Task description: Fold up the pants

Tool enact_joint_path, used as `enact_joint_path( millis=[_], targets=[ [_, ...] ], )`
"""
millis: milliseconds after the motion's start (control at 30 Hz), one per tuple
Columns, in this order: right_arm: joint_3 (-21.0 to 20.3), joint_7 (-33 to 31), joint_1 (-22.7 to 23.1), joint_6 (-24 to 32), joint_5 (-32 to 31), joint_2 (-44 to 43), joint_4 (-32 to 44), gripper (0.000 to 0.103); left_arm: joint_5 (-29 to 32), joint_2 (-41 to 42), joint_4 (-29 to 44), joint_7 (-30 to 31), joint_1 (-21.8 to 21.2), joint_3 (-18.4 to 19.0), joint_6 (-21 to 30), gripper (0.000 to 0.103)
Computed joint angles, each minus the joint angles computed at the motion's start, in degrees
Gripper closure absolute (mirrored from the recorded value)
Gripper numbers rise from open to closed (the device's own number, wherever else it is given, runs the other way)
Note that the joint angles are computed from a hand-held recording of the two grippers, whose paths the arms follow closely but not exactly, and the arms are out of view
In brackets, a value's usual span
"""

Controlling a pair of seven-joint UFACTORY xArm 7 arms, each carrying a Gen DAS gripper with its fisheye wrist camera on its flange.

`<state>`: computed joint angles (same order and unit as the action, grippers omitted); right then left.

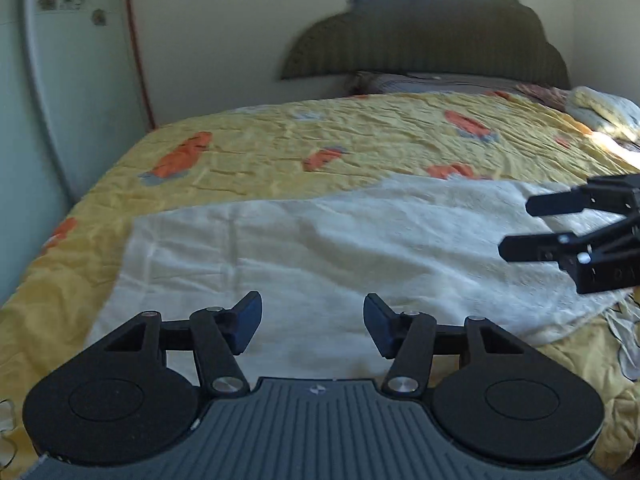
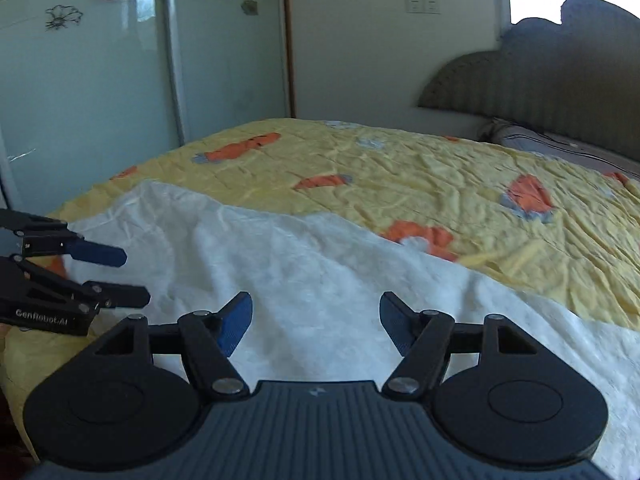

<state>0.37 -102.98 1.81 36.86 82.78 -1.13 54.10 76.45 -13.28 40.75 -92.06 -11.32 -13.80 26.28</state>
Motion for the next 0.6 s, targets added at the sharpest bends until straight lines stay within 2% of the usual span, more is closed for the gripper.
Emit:
enact_joint_path(
  millis=[67,167,200,233,300,333,400,467,500,533,600],
  targets=[
    [1.5,-3.3,1.7,3.1,-0.9,-1.1,-0.8,0.033,-4.3,-5.9,-4.2,-0.6,0.7,1.2,2.2,0.042],
    [3.4,-14.8,5.2,6.6,0.9,-3.4,-3.2,0.034,-13.1,-13.0,-9.4,1.5,2.7,4.3,1.0,0.042],
    [4.4,-18.0,6.7,5.5,1.7,-3.8,-3.9,0.040,-15.6,-15.0,-10.8,1.5,3.4,5.4,0.2,0.042],
    [5.6,-20.9,8.5,3.1,2.7,-4.0,-4.4,0.051,-17.2,-16.2,-12.0,1.8,4.1,6.5,-1.6,0.042],
    [7.0,-24.4,11.3,0.4,2.9,-3.0,-4.2,0.062,-21.8,-17.6,-14.2,3.5,4.7,10.1,-6.3,0.043],
    [7.4,-24.9,12.3,-0.6,2.0,-2.2,-3.9,0.066,-23.7,-17.8,-14.9,3.9,5.0,11.1,-8.1,0.043],
    [8.1,-26.2,13.9,-2.5,1.2,-1.1,-3.7,0.068,-27.6,-17.0,-16.3,5.6,5.1,14.0,-13.8,0.044],
    [8.4,-28.2,15.0,-5.2,2.3,-0.6,-4.1,0.071,-30.0,-15.8,-17.1,5.8,6.1,14.8,-18.3,0.051],
    [8.7,-30.9,15.6,-7.1,4.9,-0.4,-4.2,0.077,-31.3,-15.1,-17.3,6.0,6.4,15.0,-20.0,0.055],
    [8.8,-32.6,16.0,-8.2,6.9,-0.2,-4.3,0.082,-32.4,-14.5,-17.6,5.9,6.9,15.0,-21.4,0.061],
    [8.4,-32.1,15.9,-7.6,7.4,0.2,-4.0,0.085,-33.7,-13.1,-17.7,4.4,9.7,12.9,-24.0,0.077]
  ],
)
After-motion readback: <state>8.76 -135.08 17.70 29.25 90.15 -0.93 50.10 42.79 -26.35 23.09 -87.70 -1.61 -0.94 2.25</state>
